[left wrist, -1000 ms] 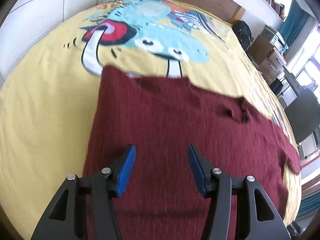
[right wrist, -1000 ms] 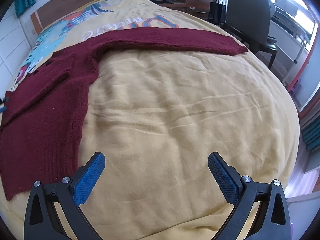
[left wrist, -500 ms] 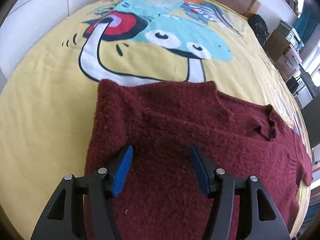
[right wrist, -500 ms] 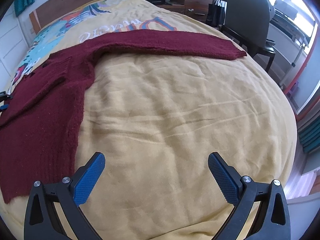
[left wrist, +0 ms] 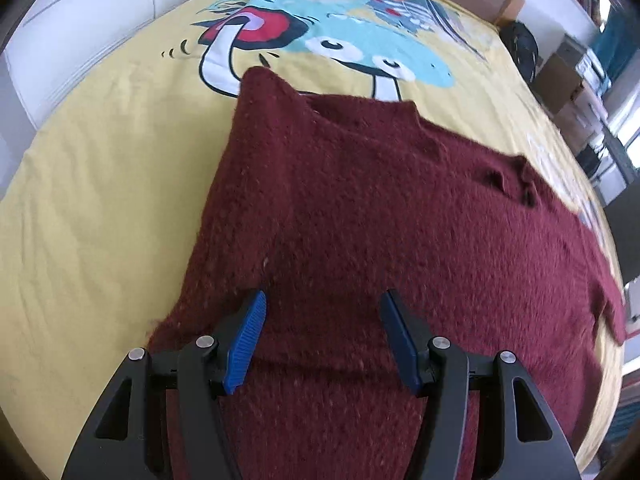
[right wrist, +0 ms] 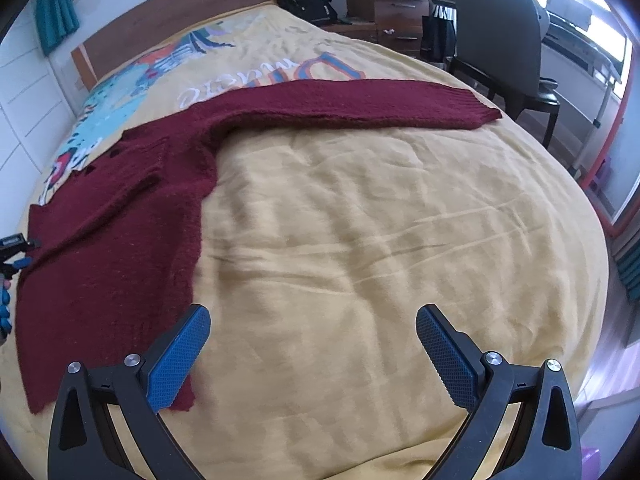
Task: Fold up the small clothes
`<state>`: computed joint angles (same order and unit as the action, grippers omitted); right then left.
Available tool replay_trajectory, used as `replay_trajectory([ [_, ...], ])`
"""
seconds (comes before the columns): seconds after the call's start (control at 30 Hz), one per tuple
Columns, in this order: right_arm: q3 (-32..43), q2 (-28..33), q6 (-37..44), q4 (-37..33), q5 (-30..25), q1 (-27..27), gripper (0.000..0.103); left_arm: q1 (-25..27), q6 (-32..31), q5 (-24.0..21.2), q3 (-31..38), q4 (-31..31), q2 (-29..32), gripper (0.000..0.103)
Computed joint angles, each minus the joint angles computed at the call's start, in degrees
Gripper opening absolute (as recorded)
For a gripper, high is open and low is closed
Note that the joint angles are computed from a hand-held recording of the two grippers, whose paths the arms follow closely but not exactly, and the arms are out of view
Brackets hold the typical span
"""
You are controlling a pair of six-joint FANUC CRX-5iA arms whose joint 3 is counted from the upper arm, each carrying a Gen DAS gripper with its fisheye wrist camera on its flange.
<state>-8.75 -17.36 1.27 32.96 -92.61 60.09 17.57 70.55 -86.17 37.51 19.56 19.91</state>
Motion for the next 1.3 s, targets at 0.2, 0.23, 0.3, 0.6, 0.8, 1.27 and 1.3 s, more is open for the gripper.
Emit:
replay_trajectory([
  [0.2,-1.4,-2.0,-2.4,1.4,0.4,1.5,0.103,0.6,0.0,2.3,-2.5,2.0,-4.1,0.054],
  [0.23,-1.7,-2.3,-2.9,1.6,0.6,1.5,0.103,0.8,-0.3,2.6,-3.0,2.4,-4.8,0.054],
  [0.3,-2.2,-3.0,-3.2,1.9,1.3,1.3,0.103,1.4,-1.3,2.1,-3.6,3.2,-6.1,0.054],
  [0.6,-3.7,-4.8,-2.6,2.4,5.8,-2.2,0.103,4.1,-0.8,-0.2,-7.0,3.2,-11.3,0.058],
  [0.8,-4.2,-5.2,-1.0,2.0,8.7,-5.7,0.103,4.4,-0.3,0.2,-9.1,1.2,-14.5,0.058],
  [1.27,-7.8,-8.4,1.6,-2.5,15.0,-18.8,0.103,1.4,0.0,0.9,-12.3,-3.0,-17.2,0.058],
  [1.3,-8.0,-8.6,1.7,-2.8,15.6,-19.8,0.103,1.3,0.0,1.2,-12.6,-3.3,-17.4,0.058],
])
